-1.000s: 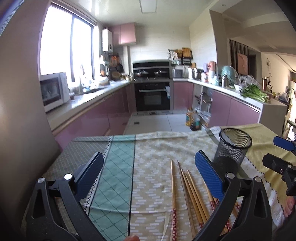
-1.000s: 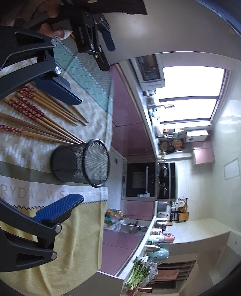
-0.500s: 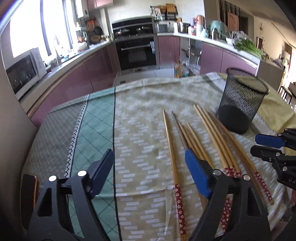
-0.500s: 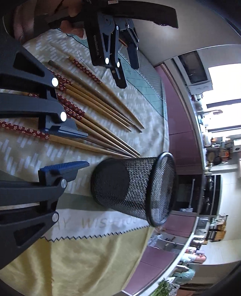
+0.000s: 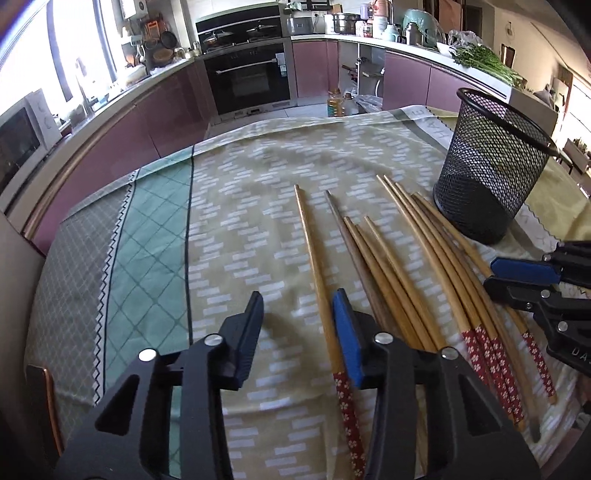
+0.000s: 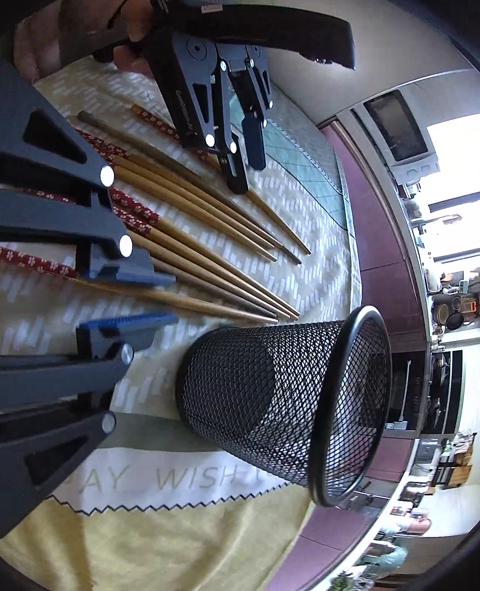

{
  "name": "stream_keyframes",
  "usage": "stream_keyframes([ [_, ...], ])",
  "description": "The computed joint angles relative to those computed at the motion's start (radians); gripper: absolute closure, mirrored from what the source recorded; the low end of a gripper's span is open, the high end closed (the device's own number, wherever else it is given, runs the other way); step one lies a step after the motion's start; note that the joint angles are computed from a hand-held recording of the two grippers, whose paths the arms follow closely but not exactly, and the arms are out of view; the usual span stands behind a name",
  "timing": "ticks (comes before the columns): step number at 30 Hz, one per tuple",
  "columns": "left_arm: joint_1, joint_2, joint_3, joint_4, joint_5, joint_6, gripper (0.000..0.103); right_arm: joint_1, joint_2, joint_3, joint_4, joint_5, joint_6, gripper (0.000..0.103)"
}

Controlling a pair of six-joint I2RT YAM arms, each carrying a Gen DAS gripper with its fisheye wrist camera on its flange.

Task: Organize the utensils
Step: 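Grasp one wooden chopstick with the right tool while the left tool grasps another, then lift the chopstick into the mesh cup and open the right tool while the left tool does likewise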

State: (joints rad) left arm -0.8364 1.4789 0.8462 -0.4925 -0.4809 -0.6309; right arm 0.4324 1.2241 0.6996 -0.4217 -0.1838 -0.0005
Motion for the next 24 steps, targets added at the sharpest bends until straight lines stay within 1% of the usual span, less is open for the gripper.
stream_keyframes([
  [1,0.009,0.000,0.002,0.008,0.019,0.004,0.076,-0.012,0.000,-0.001,-0.001,-0.018,0.001,0.094],
  [2,0.016,0.001,0.004,0.017,0.035,0.005,0.083,-0.017,0.008,0.004,0.000,-0.029,0.006,0.095],
  [3,0.024,0.005,0.007,0.027,0.047,0.007,0.093,-0.027,0.009,0.005,-0.003,-0.044,0.005,0.095],
  [5,0.026,0.005,0.009,0.031,0.054,0.000,0.094,-0.041,-0.007,0.000,-0.010,-0.070,0.006,0.097],
  [7,0.026,-0.009,-0.001,0.044,0.064,-0.011,0.095,-0.050,-0.041,-0.007,-0.023,-0.087,-0.001,0.097],
  [11,-0.008,-0.107,-0.034,0.041,0.049,-0.034,0.095,-0.103,-0.125,-0.008,-0.083,-0.160,-0.044,0.097],
  [15,-0.056,-0.226,-0.041,0.038,0.017,-0.029,0.095,-0.160,-0.220,0.002,-0.144,-0.238,-0.090,0.097],
  [17,-0.079,-0.283,-0.033,0.040,0.011,-0.018,0.095,-0.202,-0.256,0.022,-0.173,-0.294,-0.111,0.097],
  [19,-0.103,-0.321,-0.016,0.047,-0.005,-0.002,0.095,-0.234,-0.278,0.048,-0.193,-0.326,-0.123,0.097],
  [21,-0.124,-0.345,0.006,0.058,-0.013,0.010,0.095,-0.242,-0.295,0.067,-0.189,-0.332,-0.119,0.097],
  [24,-0.148,-0.368,0.041,0.090,-0.017,0.021,0.095,-0.298,-0.308,0.101,-0.189,-0.396,-0.115,0.097],
])
